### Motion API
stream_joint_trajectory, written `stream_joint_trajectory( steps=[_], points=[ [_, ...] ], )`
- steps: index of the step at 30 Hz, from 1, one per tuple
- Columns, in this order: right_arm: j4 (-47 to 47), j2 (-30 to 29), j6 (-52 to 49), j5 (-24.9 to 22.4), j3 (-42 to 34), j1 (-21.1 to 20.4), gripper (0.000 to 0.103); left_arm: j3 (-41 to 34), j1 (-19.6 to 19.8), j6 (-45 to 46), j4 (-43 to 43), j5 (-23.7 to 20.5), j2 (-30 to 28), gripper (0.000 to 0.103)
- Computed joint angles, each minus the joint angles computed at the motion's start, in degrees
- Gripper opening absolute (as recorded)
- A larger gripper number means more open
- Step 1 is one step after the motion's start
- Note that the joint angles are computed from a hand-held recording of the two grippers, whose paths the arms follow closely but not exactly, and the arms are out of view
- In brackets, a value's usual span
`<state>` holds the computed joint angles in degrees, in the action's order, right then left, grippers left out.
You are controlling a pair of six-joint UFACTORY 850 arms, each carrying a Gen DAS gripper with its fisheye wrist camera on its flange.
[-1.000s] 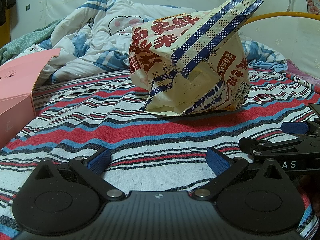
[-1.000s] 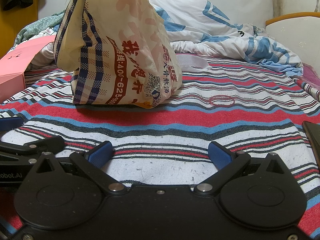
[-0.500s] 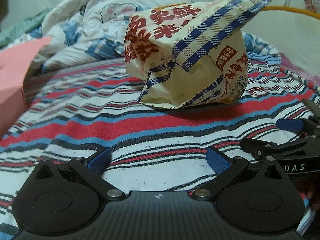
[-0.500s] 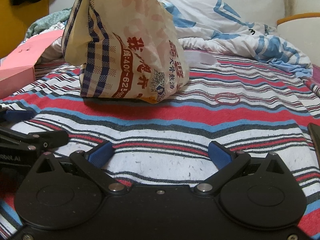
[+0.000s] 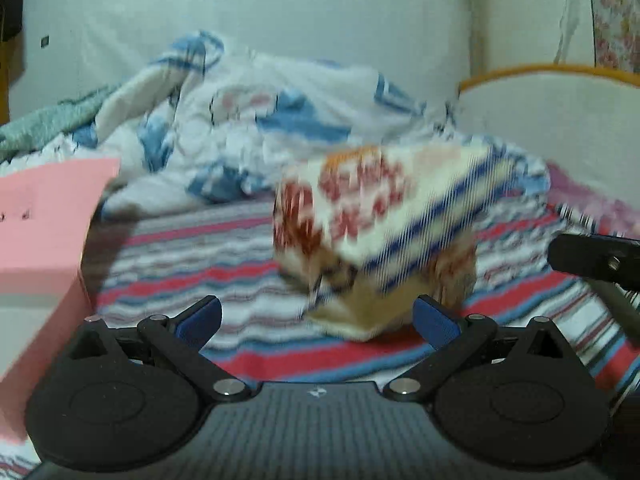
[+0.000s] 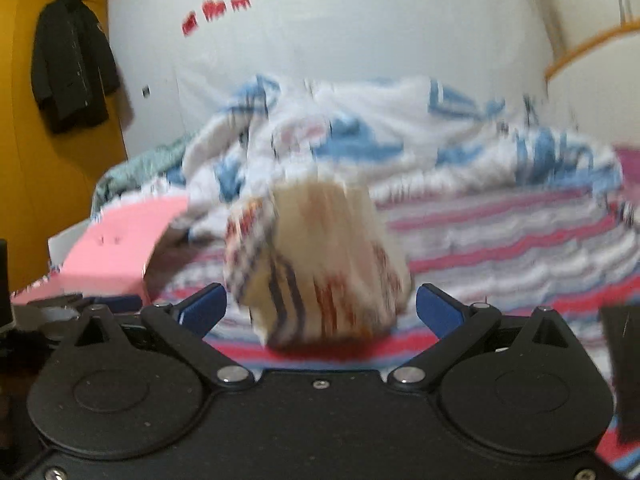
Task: Fold shopping bag
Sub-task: 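Grasp the cream tote bag's checked rim with the right gripper and lift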
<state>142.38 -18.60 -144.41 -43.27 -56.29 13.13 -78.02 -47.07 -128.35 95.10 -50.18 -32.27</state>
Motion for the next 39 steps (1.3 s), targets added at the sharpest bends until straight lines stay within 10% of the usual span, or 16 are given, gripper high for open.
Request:
stream_joint_trajectory(
  steps=[5,8,10,13,16,28,33,39],
  points=[
    [0.73,-2.22,1.81,0.10,-4.58,1.73,0.101,-1.35,0.57,-0.66,2.71,-2.46,-0.01,0.089],
    [1.15,-3.65,3.00,0.25,-6.74,2.61,0.099,-2.02,1.61,-0.92,3.00,-1.26,0.02,0.051],
    [-0.66,-4.88,6.17,0.88,-8.44,2.80,0.076,-2.48,2.61,-0.86,2.51,1.70,0.07,0.029],
    [-5.55,-6.93,13.33,1.72,-11.30,2.71,0.025,-3.13,3.16,-0.44,3.24,3.01,-0.48,0.026],
    [-11.47,-8.15,21.92,-0.98,-12.13,1.46,0.011,-3.60,3.38,-0.10,4.35,3.62,-0.99,0.023],
    [-20.94,-12.21,52.85,-35.95,-13.68,-2.64,0.006,4.62,-0.65,0.23,4.46,-11.69,8.90,0.023],
    [-23.73,-12.28,63.79,-37.37,-10.76,-3.89,0.006,4.08,-2.47,7.08,0.69,-12.63,9.87,0.023],
    [-25.30,-8.28,61.00,-23.18,-3.65,-6.15,0.006,-3.73,-1.42,17.10,-4.67,-1.17,2.07,0.023]
  ],
)
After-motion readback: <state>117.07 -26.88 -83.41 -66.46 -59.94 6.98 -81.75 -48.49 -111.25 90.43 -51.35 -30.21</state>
